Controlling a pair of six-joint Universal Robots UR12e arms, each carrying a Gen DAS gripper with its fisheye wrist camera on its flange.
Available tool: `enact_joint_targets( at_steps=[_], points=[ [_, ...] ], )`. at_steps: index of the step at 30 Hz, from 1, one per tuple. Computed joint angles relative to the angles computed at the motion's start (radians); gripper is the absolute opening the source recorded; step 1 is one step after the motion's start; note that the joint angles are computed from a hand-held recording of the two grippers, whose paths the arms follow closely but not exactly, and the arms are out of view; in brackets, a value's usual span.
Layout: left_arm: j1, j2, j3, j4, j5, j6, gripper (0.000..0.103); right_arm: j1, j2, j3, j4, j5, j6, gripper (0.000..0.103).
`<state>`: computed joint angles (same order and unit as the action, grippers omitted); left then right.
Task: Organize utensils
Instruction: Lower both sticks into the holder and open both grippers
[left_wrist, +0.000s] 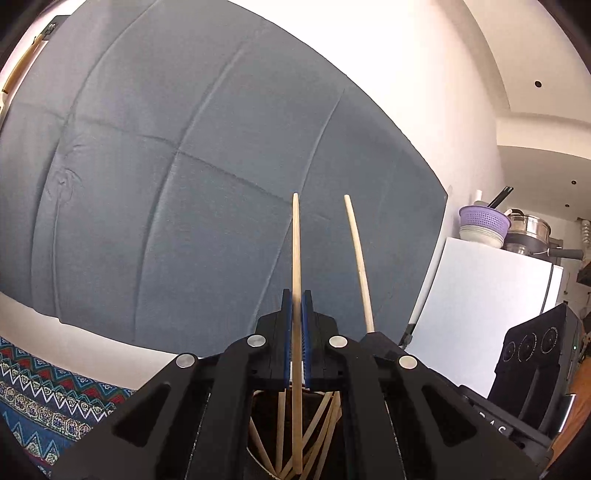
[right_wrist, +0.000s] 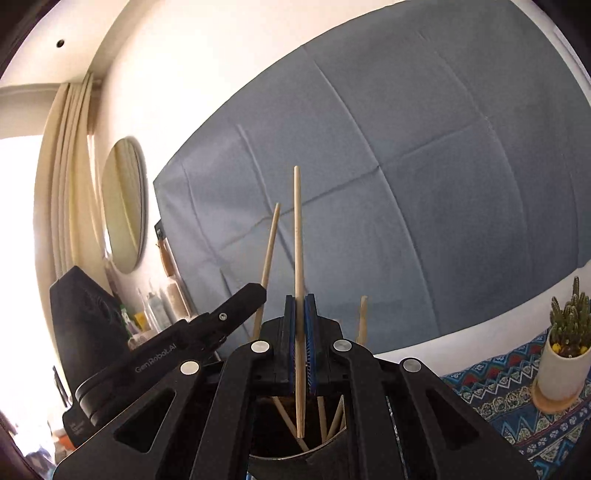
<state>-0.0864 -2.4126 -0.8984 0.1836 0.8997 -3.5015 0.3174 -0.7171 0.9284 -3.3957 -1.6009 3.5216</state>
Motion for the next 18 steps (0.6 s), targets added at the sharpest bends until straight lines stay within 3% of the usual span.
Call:
enact_joint_targets(
  at_steps=[6,9,13,18],
  points=[
    [0.005,0.017,-0.047,0.013,-0.004,0.056,0.005,0.003,-0.006,0.018,0.055,0.009,-0.042,0.005],
    [0.014,0.024,-0.058,-0.011,-0.048,0.074,0.005,0.006,-0.024,0.044,0.079,-0.001,-0.092,0.005],
    [0.017,0.059,-0.111,-0.027,-0.039,0.187,0.005,0.009,-0.06,0.086,0.123,-0.007,-0.153,0.005],
    [0.021,0.109,-0.167,-0.127,-0.044,0.299,0.005,0.015,-0.096,0.125,0.188,-0.006,-0.221,0.005]
  ],
)
